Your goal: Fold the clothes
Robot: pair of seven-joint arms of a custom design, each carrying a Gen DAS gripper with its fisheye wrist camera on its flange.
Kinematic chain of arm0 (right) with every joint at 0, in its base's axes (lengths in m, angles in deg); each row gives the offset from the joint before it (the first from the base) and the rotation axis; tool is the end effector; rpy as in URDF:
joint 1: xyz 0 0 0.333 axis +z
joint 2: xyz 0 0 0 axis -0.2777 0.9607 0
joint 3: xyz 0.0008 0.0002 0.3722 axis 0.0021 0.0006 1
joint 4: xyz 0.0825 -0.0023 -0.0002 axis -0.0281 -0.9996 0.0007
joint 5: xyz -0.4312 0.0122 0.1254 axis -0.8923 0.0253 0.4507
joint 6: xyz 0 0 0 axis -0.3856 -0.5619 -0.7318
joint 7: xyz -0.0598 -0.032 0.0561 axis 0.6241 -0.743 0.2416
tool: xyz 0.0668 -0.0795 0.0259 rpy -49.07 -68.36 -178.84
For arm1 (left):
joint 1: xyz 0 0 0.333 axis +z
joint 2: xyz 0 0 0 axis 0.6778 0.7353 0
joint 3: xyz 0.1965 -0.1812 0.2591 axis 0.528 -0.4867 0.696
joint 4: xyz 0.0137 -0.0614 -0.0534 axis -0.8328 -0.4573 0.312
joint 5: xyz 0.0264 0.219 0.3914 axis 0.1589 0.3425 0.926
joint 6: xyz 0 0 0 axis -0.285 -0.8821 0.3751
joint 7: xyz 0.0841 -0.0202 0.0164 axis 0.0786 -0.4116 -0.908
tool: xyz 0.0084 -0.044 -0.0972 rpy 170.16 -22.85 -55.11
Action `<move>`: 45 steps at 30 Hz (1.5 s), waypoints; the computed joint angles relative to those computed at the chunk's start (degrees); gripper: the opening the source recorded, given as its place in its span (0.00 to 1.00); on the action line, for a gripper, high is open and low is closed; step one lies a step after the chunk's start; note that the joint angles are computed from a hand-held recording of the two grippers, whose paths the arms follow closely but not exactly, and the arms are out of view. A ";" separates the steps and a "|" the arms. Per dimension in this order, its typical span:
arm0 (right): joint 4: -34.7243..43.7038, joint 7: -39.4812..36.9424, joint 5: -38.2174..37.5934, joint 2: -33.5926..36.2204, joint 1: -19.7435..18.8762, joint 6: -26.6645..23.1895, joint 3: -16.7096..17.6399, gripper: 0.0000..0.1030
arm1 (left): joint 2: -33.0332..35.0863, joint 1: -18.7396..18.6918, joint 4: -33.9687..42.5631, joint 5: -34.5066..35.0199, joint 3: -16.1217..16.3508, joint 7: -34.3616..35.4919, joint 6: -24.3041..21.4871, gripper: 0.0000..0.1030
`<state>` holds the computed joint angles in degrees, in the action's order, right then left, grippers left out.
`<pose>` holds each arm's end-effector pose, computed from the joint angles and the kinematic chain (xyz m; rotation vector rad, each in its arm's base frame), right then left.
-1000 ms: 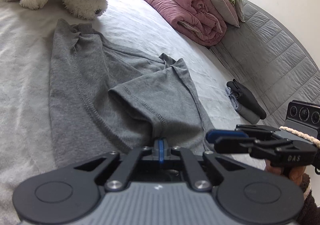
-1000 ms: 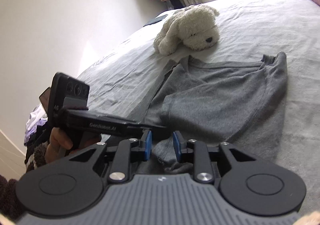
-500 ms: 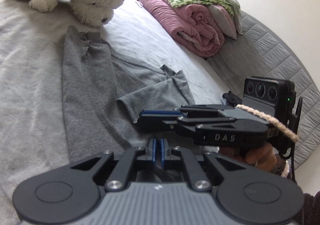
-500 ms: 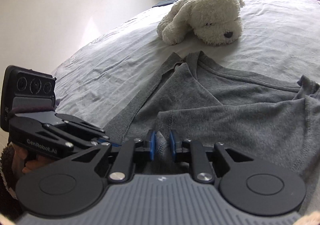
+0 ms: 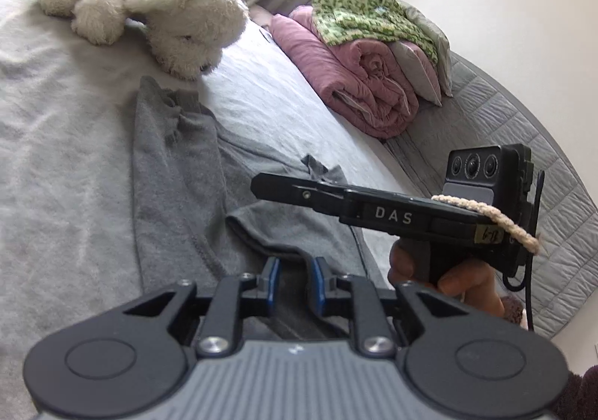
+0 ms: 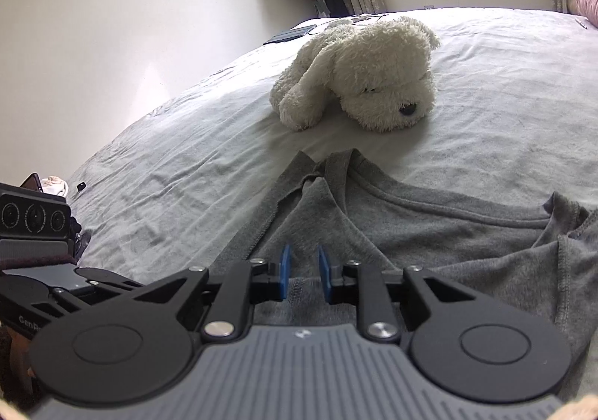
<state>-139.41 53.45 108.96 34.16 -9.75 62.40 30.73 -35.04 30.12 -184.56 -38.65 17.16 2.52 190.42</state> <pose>0.7946 0.2606 0.4632 -2.0831 0.5970 0.1324 0.5915 -0.2287 0.4363 -2.0857 1.3648 -1.5682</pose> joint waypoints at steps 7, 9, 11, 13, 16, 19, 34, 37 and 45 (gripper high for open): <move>4.36 -1.65 -2.78 2.67 2.22 -0.69 0.91 0.22 | -0.51 -7.93 0.14 -21.54 4.92 13.84 -2.31 0.25; 3.10 -3.08 -5.62 2.04 3.80 1.30 0.09 0.22 | -0.38 -6.46 0.10 -20.04 3.90 12.59 -2.81 0.25; 1.71 -3.97 -7.57 1.83 5.21 5.66 -0.55 0.19 | -0.41 -6.03 0.04 -19.12 3.63 12.34 -3.18 0.25; 1.86 -4.18 -8.17 2.54 5.51 8.33 -0.33 0.10 | -0.31 -6.09 0.10 -18.74 3.71 12.52 -3.52 0.26; 5.80 -0.29 -8.88 5.08 5.43 7.52 0.01 0.07 | -0.25 -5.40 -0.09 -17.34 3.29 11.39 -3.35 0.26; 5.07 0.10 -9.18 4.93 6.05 12.32 0.44 0.09 | -0.25 -4.02 -0.44 -15.03 2.46 9.00 -2.87 0.26; -8.64 -3.31 3.91 -5.95 -1.22 12.57 1.68 0.22 | 0.36 -3.75 -0.35 -13.26 2.35 6.64 -1.59 0.26; -12.66 -3.18 6.29 -9.49 -1.89 12.09 0.00 0.27 | 0.64 -3.54 -0.33 -12.76 2.23 5.99 -1.03 0.26; -25.78 0.26 9.09 -21.66 -2.80 11.94 -6.37 0.34 | 0.89 -11.75 1.96 -25.16 7.56 18.79 -2.98 0.35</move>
<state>-165.20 53.71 118.05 12.50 -12.55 74.35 24.36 -34.15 18.37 -182.61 -63.80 24.73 21.31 187.44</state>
